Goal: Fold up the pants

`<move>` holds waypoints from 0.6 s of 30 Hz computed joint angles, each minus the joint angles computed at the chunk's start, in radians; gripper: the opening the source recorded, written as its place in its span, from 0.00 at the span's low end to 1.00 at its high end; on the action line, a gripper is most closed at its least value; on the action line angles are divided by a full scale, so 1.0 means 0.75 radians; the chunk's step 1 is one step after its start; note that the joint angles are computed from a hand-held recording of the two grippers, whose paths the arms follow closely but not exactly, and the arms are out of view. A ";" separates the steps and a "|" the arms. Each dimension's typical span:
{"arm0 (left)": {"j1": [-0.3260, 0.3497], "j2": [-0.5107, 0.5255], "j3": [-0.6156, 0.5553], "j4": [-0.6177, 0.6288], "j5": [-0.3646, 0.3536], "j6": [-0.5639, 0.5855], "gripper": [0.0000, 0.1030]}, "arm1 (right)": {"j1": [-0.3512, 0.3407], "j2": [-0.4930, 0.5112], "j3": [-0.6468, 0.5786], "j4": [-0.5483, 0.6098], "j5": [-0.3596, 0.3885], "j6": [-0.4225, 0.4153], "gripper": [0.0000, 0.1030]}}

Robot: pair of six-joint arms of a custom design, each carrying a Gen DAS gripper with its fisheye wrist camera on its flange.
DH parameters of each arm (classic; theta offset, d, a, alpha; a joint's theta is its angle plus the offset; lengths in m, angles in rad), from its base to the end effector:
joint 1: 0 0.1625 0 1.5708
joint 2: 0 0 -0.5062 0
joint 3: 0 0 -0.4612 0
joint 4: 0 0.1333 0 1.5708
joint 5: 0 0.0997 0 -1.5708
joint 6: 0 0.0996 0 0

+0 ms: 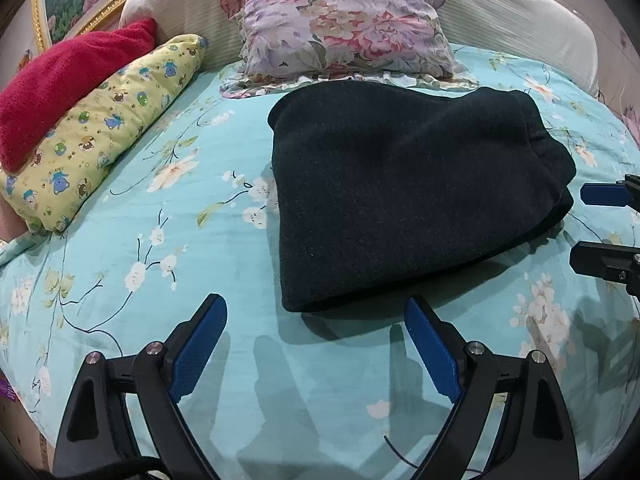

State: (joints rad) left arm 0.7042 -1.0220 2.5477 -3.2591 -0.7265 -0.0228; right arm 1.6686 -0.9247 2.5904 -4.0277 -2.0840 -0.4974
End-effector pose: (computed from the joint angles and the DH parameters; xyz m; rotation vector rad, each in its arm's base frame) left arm -0.1657 -0.4134 0.0845 0.8914 2.1979 -0.6323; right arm 0.1224 -0.3827 0.1175 0.4457 -2.3371 0.8449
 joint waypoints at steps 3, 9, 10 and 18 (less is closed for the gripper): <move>0.003 0.002 -0.002 0.002 -0.007 0.004 0.88 | -0.009 -0.003 0.002 0.001 0.014 0.000 1.00; 0.004 0.013 -0.006 -0.003 -0.009 0.008 0.88 | -0.011 0.001 0.004 -0.010 0.016 0.001 1.00; 0.004 0.012 -0.005 -0.003 -0.011 0.008 0.88 | -0.011 0.000 0.004 -0.011 0.016 0.000 1.00; 0.003 0.012 -0.006 -0.017 -0.013 0.015 0.88 | -0.016 -0.008 0.010 -0.023 0.028 -0.003 1.00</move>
